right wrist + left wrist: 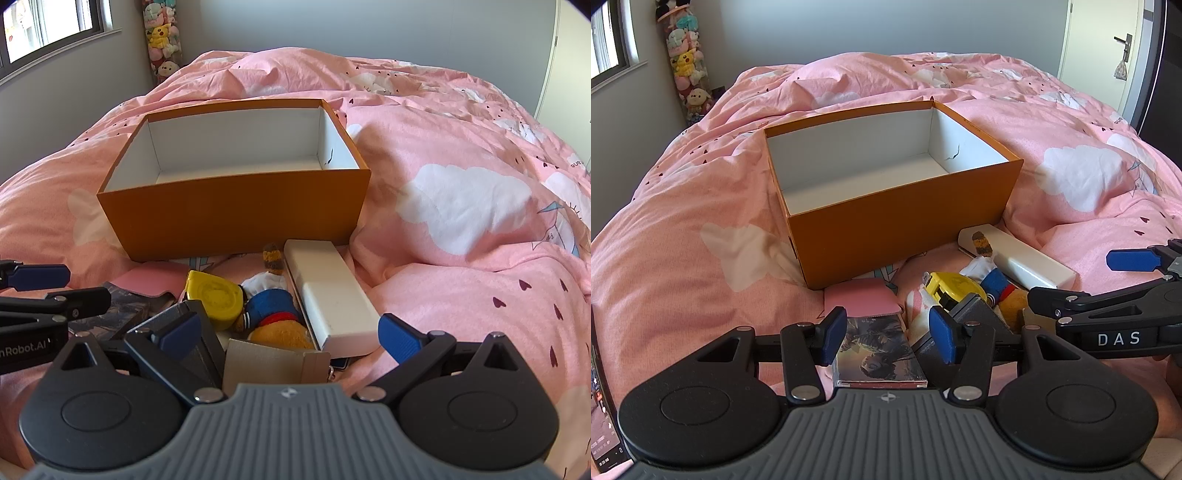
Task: Organize objects
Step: 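Grasp the small tan block with the right gripper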
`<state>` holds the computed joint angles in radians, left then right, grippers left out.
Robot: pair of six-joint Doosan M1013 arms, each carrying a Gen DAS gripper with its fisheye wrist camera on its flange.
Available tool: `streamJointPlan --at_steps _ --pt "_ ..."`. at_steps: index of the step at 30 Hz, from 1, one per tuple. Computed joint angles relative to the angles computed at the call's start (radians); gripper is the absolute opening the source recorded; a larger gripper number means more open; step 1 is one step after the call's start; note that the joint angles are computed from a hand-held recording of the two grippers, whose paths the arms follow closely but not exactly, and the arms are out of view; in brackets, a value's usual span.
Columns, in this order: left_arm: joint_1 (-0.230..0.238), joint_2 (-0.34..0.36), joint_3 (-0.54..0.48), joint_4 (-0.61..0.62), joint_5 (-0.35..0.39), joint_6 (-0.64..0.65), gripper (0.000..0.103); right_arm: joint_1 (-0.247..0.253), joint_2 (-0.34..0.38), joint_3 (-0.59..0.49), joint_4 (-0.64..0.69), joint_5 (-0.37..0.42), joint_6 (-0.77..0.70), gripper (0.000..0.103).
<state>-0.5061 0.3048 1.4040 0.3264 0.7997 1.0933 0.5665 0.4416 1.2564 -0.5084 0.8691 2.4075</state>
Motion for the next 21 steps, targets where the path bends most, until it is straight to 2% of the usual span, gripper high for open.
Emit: streamJointPlan --at_steps 12,16,21 --pt "0.0 0.002 -0.002 -0.013 0.003 0.012 0.061 0.0 0.001 0.005 0.011 -0.003 0.003 0.102" --pt "0.019 0.0 -0.006 -0.106 -0.001 0.072 0.061 -0.002 0.002 0.002 0.021 -0.002 -0.001 0.102" --pt "0.045 0.005 -0.028 -0.211 0.008 0.141 0.051 -0.021 -0.003 -0.001 0.092 -0.018 -0.055 0.101"
